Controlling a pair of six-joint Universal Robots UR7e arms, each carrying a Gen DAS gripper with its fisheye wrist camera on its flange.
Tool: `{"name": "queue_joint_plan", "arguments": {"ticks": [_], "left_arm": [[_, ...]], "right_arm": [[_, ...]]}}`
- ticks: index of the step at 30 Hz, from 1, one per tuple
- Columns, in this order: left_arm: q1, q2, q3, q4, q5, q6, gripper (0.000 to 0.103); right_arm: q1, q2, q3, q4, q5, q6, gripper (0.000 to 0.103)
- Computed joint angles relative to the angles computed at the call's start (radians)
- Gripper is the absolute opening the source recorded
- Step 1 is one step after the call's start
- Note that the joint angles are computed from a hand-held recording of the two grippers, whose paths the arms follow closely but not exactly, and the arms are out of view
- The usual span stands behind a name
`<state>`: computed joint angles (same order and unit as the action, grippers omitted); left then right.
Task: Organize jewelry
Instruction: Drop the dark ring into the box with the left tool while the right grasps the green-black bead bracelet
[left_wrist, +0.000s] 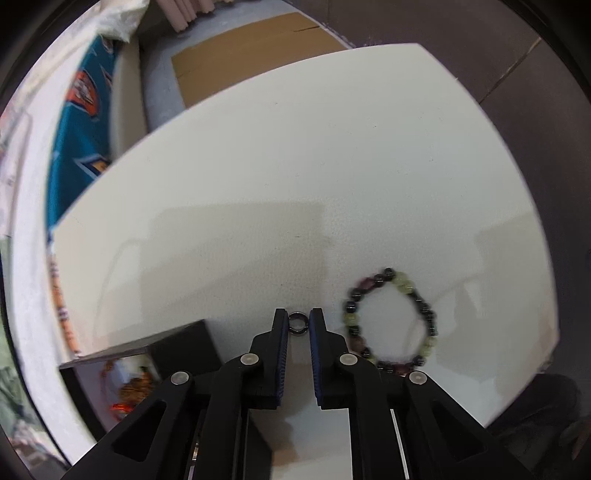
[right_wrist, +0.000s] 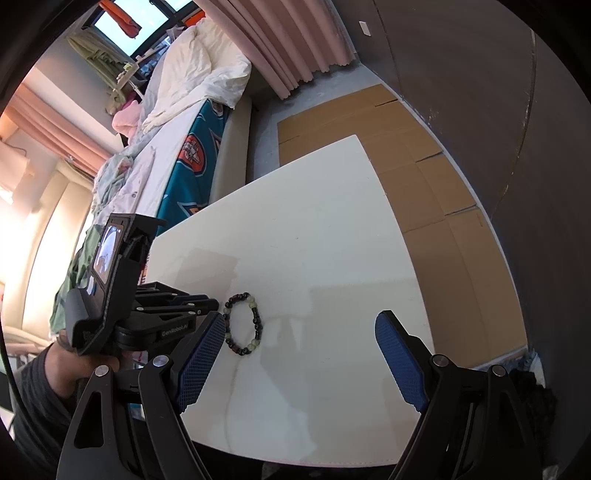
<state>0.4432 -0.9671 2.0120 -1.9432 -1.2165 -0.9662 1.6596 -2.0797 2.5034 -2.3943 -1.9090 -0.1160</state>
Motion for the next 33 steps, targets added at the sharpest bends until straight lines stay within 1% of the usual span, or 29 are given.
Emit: {"name": "queue_joint_plan", "arguments": {"ticks": [2, 5, 8, 11, 12, 13, 14, 16, 17, 19, 21, 23, 27, 29, 30, 31, 32, 33], "left_arm": [[-0.011, -0.009, 0.001, 0.004, 0.015, 0.000, 0.012], [-0.025, -0.029, 0.001, 0.002, 0.018, -0.002, 0.012], [-0.042, -0.054, -0.005, 0.029, 0.035, -0.006, 0.012], [-0.056, -0.081, -0.007, 0.049, 0.045, -0.015, 0.012], [-0.061, -0.091, -0.006, 0.056, 0.049, -0.020, 0.012], [-0.066, -0.102, -0.004, 0.063, 0.052, -0.025, 0.012], [-0.069, -0.119, 0.001, 0.070, 0.056, -0.029, 0.012], [-0.078, -0.145, 0.009, 0.085, 0.061, -0.041, 0.012], [-0.081, -0.158, 0.014, 0.091, 0.062, -0.045, 0.012], [-0.085, -0.188, 0.025, 0.106, 0.067, -0.055, 0.012], [-0.096, -0.215, 0.034, 0.123, 0.068, -0.068, 0.012], [-0.100, -0.240, 0.044, 0.140, 0.075, -0.080, 0.012], [-0.116, -0.287, 0.063, 0.166, 0.087, -0.098, 0.012], [-0.125, -0.305, 0.070, 0.187, 0.098, -0.107, 0.012], [-0.130, -0.318, 0.076, 0.194, 0.100, -0.113, 0.012], [-0.135, -0.330, 0.082, 0.199, 0.102, -0.117, 0.012], [-0.138, -0.339, 0.087, 0.201, 0.104, -0.120, 0.012], [-0.146, -0.351, 0.093, 0.209, 0.107, -0.127, 0.012]], "right_arm": [[0.000, 0.006, 0.000, -0.003, -0.002, -0.001, 0.084], [-0.005, 0.017, 0.003, -0.009, 0.000, -0.006, 0.084], [-0.001, 0.045, 0.004, -0.019, -0.001, -0.003, 0.084], [0.023, 0.081, 0.009, -0.043, -0.009, 0.002, 0.083], [0.033, 0.096, 0.010, -0.051, -0.016, 0.003, 0.080], [0.043, 0.113, 0.011, -0.058, -0.021, 0.005, 0.074], [0.049, 0.127, 0.010, -0.059, -0.024, 0.008, 0.071], [0.060, 0.168, 0.009, -0.065, -0.032, 0.013, 0.059], [0.067, 0.196, 0.009, -0.071, -0.041, 0.018, 0.057], [0.082, 0.242, 0.008, -0.085, -0.061, 0.030, 0.047], [0.095, 0.277, 0.010, -0.093, -0.074, 0.038, 0.041], [0.108, 0.308, 0.010, -0.103, -0.090, 0.045, 0.039], [0.143, 0.380, 0.009, -0.132, -0.156, 0.069, 0.038], [0.161, 0.424, 0.011, -0.157, -0.201, 0.085, 0.038], [0.167, 0.439, 0.011, -0.163, -0.215, 0.087, 0.034], [0.171, 0.455, 0.012, -0.166, -0.229, 0.088, 0.025], [0.174, 0.469, 0.010, -0.162, -0.243, 0.094, 0.022], [0.181, 0.475, 0.015, -0.176, -0.261, 0.092, 0.017]]}}
